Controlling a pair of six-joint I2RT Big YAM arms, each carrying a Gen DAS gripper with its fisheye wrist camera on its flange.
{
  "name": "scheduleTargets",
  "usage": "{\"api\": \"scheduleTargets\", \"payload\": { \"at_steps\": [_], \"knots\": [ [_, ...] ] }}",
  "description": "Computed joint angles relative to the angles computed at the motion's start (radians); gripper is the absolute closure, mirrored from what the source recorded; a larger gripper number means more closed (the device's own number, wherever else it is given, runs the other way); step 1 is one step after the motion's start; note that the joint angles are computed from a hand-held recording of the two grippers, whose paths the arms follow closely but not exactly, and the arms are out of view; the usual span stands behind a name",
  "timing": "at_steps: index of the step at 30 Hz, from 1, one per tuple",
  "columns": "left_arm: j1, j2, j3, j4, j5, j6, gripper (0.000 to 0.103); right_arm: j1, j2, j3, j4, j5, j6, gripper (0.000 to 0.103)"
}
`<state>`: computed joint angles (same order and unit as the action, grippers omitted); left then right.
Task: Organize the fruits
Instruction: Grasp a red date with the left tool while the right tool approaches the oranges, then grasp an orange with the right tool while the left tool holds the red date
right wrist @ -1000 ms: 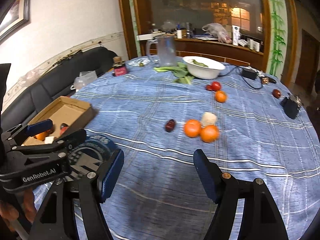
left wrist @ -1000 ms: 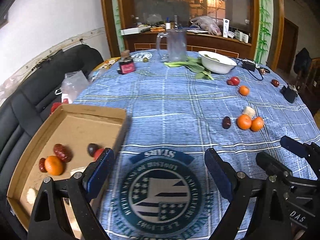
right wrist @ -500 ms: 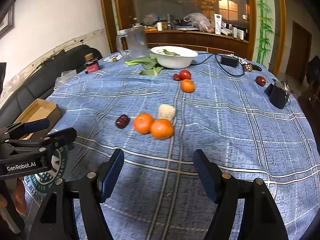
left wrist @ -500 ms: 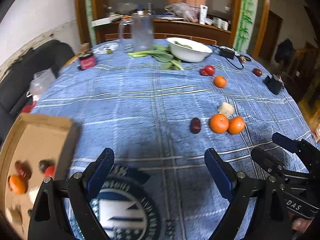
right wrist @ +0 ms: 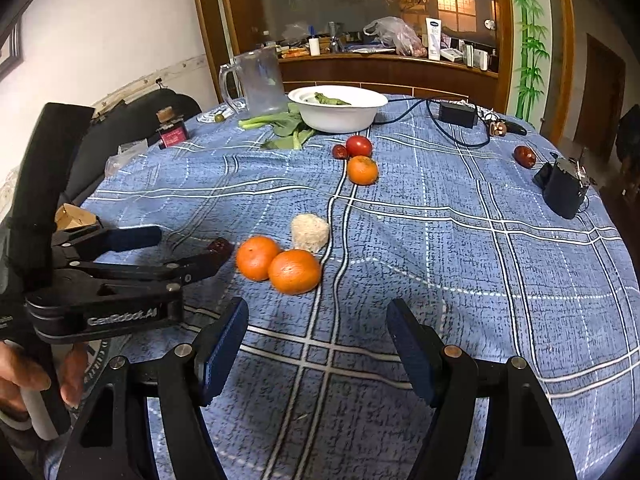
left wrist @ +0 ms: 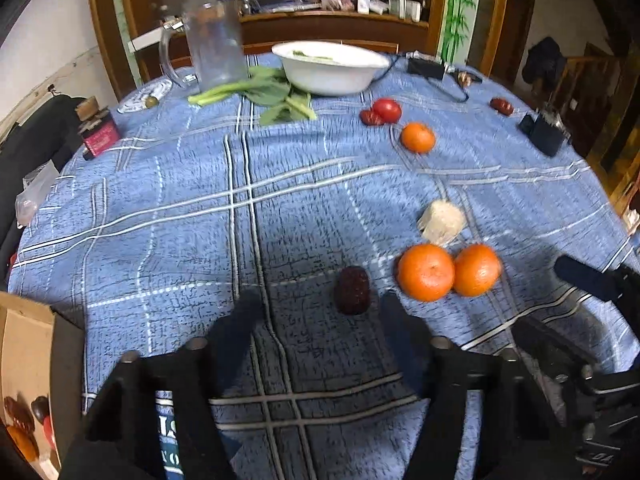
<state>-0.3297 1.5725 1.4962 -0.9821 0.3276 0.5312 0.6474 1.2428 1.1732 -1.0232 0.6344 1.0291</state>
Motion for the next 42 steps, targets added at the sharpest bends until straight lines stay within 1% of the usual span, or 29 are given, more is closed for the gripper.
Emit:
{"api": "scheduleTargets", "payload": {
  "at_steps": [2, 3, 5, 6, 7, 8, 9, 10, 11, 12, 14, 19, 22, 23, 24, 26, 28, 29, 32, 36, 38, 42],
  "knots": [
    [0.001, 0.017, 0.012, -0.012, 0.007, -0.002, 0.045, -0.012, -0.003, -0.007, 0.016, -0.015, -0.015, 0.027],
    [0.002, 0.014, 0.005, 0.004, 0.015, -0.005, 0.045, -0.019, -0.003, -0.009, 0.023, -0.022, -0.023, 0.027],
    [0.004, 0.016, 0.007, 0.002, 0.026, -0.001, 0.046, -0.032, 0.002, -0.009, 0.031, -0.031, -0.038, 0.027],
    [0.004, 0.013, 0.003, 0.009, 0.028, 0.001, 0.055, -0.038, 0.004, -0.011, 0.039, -0.04, -0.049, 0.027],
    [0.003, 0.007, -0.005, 0.021, 0.023, 0.003, 0.062, -0.048, 0.007, -0.012, 0.051, -0.053, -0.065, 0.027],
    [0.003, 0.003, -0.01, 0.03, 0.018, 0.004, 0.072, -0.052, 0.011, -0.011, 0.054, -0.057, -0.074, 0.028],
    [0.004, 0.005, -0.007, 0.026, 0.022, 0.002, 0.077, -0.057, 0.018, -0.007, 0.055, -0.061, -0.085, 0.029],
    [0.008, 0.011, 0.003, 0.011, 0.035, -0.002, 0.079, -0.058, 0.023, -0.004, 0.054, -0.064, -0.09, 0.029],
    [0.011, 0.017, 0.012, -0.001, 0.044, -0.005, 0.084, -0.063, 0.031, 0.0, 0.054, -0.071, -0.1, 0.033],
    [0.014, 0.021, 0.019, -0.011, 0.049, -0.009, 0.086, -0.065, 0.036, 0.003, 0.053, -0.074, -0.103, 0.035],
    [0.021, 0.023, 0.025, -0.022, 0.058, -0.02, 0.086, -0.068, 0.039, 0.003, 0.057, -0.076, -0.11, 0.036],
    [0.025, 0.012, 0.013, -0.014, 0.052, -0.032, 0.086, -0.075, 0.045, 0.007, 0.068, -0.078, -0.121, 0.036],
    [0.033, 0.003, 0.012, -0.023, 0.072, -0.03, 0.086, -0.086, 0.055, 0.013, 0.074, -0.092, -0.131, 0.036],
    [0.036, -0.002, 0.011, -0.024, 0.079, -0.028, 0.086, -0.091, 0.057, 0.012, 0.081, -0.102, -0.138, 0.039],
    [0.038, -0.007, 0.009, -0.024, 0.084, -0.026, 0.086, -0.096, 0.058, 0.011, 0.086, -0.112, -0.143, 0.047],
    [0.041, -0.015, 0.005, -0.031, 0.092, -0.019, 0.086, -0.108, 0.056, 0.004, 0.108, -0.142, -0.148, 0.053],
    [0.044, -0.022, -0.001, -0.035, 0.092, -0.017, 0.086, -0.113, 0.048, -0.006, 0.135, -0.164, -0.143, 0.06],
    [0.045, -0.026, -0.004, -0.035, 0.089, -0.017, 0.086, -0.112, 0.045, -0.009, 0.144, -0.171, -0.141, 0.067],
    [0.05, -0.048, -0.025, -0.021, 0.071, -0.017, 0.086, -0.087, 0.052, 0.01, 0.101, -0.134, -0.113, 0.068],
    [0.064, -0.095, -0.069, 0.023, 0.042, -0.013, 0.086, -0.038, 0.026, 0.009, 0.08, -0.084, -0.056, 0.068],
    [0.071, -0.115, -0.088, 0.041, 0.033, -0.011, 0.086, -0.001, 0.02, 0.023, 0.056, -0.036, -0.025, 0.068],
    [0.091, -0.163, -0.135, 0.094, 0.011, 0.001, 0.086, 0.056, 0.021, 0.049, 0.044, 0.014, 0.016, 0.067]
  ]
}}
